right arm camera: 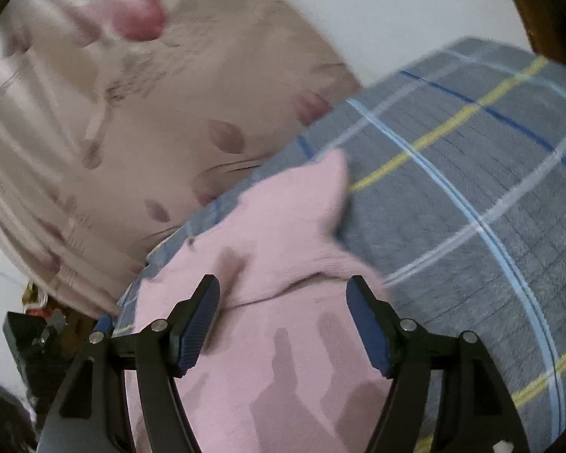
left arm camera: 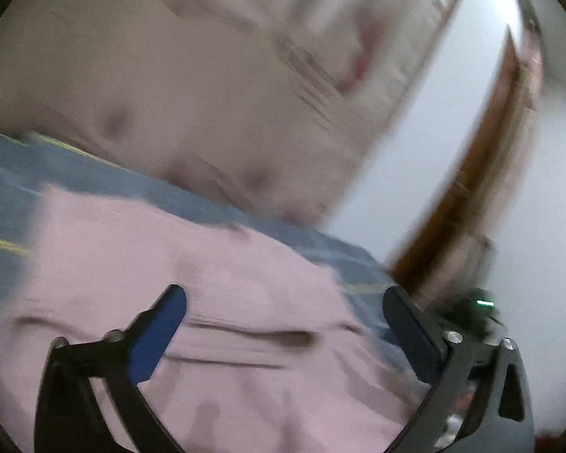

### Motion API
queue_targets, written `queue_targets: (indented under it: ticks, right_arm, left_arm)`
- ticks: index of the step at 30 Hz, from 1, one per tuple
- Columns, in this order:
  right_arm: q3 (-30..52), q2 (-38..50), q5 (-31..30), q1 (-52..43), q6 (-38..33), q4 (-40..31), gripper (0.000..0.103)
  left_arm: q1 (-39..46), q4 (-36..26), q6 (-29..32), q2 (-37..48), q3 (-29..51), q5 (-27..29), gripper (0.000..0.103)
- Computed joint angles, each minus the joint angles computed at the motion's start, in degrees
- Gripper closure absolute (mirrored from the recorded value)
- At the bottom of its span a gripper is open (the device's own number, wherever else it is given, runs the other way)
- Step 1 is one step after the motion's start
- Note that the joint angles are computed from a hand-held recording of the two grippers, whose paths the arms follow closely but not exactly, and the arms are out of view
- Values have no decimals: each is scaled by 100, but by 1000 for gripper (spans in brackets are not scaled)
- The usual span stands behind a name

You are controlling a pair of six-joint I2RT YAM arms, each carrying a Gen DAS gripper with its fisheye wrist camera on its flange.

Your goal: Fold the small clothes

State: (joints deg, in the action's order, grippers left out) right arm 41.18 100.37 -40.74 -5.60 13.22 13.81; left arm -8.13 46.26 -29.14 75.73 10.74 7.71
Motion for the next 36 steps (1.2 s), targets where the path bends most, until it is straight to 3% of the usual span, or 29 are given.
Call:
queue_targets:
  ticks: [1, 3, 4, 7, 8, 10, 13, 17, 18, 20, 21, 22, 25, 26, 28, 30, 33, 34, 36]
  right_arm:
    - [22, -192, 55, 182, -152, -216, 35]
    - [243, -400, 259, 639, -517, -777, 35]
    - [368, -433, 404, 898, -618, -982, 35]
    - [754, -196, 590, 1423, -753, -1509, 35]
    - [688, -248, 1016, 1661, -745, -1438, 35]
    - [606, -367, 2362, 2302, -1030, -1360, 35]
    - [654, -177, 4458, 3377, -1661, -1107, 34]
    - [899, 491, 6271, 4314, -2563, -547, 35]
    - [1000, 625, 6466, 4385, -2726, -455, 38]
    - [1212, 895, 6648, 4419, -3056, -253, 70]
    - [1355, 901, 6446, 4237, -2895, -433, 98]
    - [1435, 800, 6018, 3995, -2487, -701, 98]
    - [1436, 620, 3127, 2387, -700, -1017, 93]
    - [1472, 879, 1796, 1691, -84, -956, 90]
    - [1685, 1470, 385, 941, 532, -1050, 85]
    - [1713, 1805, -232, 569, 665, -1021, 85]
    - [1540, 1749, -412, 493, 573, -733, 82]
    - [1519, 1665, -272, 524, 581, -704, 79]
    - [1520, 1444, 395, 652, 481, -768, 63]
  left_arm:
    - [270, 146, -30, -154, -290, -150, 0]
    - [896, 660, -203, 254, -501, 286, 0]
    - [1302, 982, -341, 752, -524, 682, 0]
    - [1768, 2118, -911, 2354, -460, 1142, 0]
    - [1930, 2468, -1146, 2701, -436, 1373, 0]
    - [1768, 2967, -1218, 2956, -452, 983, 0]
    - [1672, 2453, -1150, 2837, -263, 961, 0]
    - [1741, 2615, -1113, 2974, -285, 1046, 0]
    - [1803, 2541, -1084, 2874, -331, 1096, 0]
    - [1777, 2522, -1085, 2840, -344, 1068, 0]
    - [1795, 2563, -1084, 2873, -354, 1086, 0]
    - [1826, 2604, -1084, 2893, -376, 1113, 0]
    - [1839, 2672, -1066, 3022, -361, 1110, 0]
    - [1815, 2604, -1059, 2990, -347, 1080, 0]
    - [1781, 2523, -1047, 2971, -323, 1034, 0]
    - [1777, 2506, -1046, 2970, -316, 1027, 0]
    - [1773, 2483, -1044, 2960, -310, 1023, 0]
    - [1766, 2467, -1040, 2956, -309, 1013, 0]
    - [1749, 2436, -1040, 2938, -309, 992, 0]
